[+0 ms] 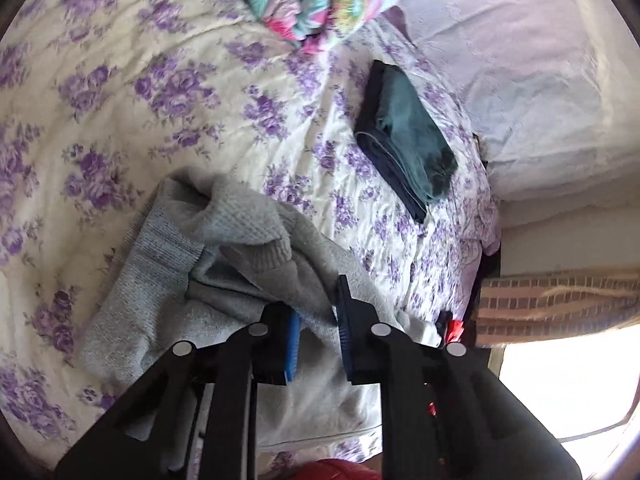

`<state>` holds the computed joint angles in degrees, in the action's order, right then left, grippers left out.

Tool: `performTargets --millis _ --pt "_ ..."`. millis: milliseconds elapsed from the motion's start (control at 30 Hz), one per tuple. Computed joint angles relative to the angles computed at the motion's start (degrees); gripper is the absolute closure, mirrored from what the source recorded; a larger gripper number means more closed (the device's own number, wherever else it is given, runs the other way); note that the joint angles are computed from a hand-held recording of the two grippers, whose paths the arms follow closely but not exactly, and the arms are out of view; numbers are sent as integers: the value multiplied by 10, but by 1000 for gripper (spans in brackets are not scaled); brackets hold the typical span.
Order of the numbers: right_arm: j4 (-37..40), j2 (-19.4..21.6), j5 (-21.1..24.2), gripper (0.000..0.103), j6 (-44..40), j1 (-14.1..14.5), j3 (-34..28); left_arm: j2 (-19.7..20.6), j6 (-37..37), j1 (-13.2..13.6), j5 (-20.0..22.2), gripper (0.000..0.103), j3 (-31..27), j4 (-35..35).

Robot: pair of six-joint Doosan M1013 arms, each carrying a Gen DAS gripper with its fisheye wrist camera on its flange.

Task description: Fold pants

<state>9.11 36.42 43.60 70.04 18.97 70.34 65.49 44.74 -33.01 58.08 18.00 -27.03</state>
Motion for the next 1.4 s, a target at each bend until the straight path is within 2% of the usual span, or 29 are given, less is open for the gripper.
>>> performTargets --millis 100,200,367,500,567,667,733,833,900,933,967,1033,1067,1167,1233,1400 --pt "51 -12 13 95 -27 -5 15 -50 77 0 -51 88 95 -37" --pt "120 -14 54 95 -54 -13 26 -87 135 2 -65 88 179 -85" --pt "151 -10 90 95 -55 -9 39 -116 145 4 -47 88 283 -127" --pt "163 -12 101 95 -55 -4 45 -141 141 5 -101 88 349 -175" --pt "170 -13 111 95 -57 -4 46 -145 144 3 -99 88 344 -150" --pt "157 -1 138 95 -43 -2 38 -140 135 3 -57 85 319 -116" --pt "158 15 154 94 -24 -3 32 -144 132 2 -57 85 320 -110" --pt "205 20 143 95 -4 -13 43 -146 169 -8 -46 86 287 -61" --pt "246 18 135 96 3 -22 56 -132 203 -17 -26 76 237 -32" --pt "257 16 131 96 3 -24 61 -120 216 -21 -16 61 207 -28" --pt "260 14 125 96 2 -24 65 -109 219 -23 -6 55 183 -24" --pt "241 11 116 96 4 -19 67 -96 228 -29 9 55 152 -12" --pt "227 9 112 96 5 -15 67 -94 226 -32 2 55 146 -1" --pt "224 7 101 96 5 -13 70 -104 242 -22 -26 55 171 -58" --pt "243 8 97 96 3 -18 74 -104 249 -16 -29 55 175 -93" --pt "266 4 76 96 -3 -20 89 -123 228 -16 -24 54 193 -28"
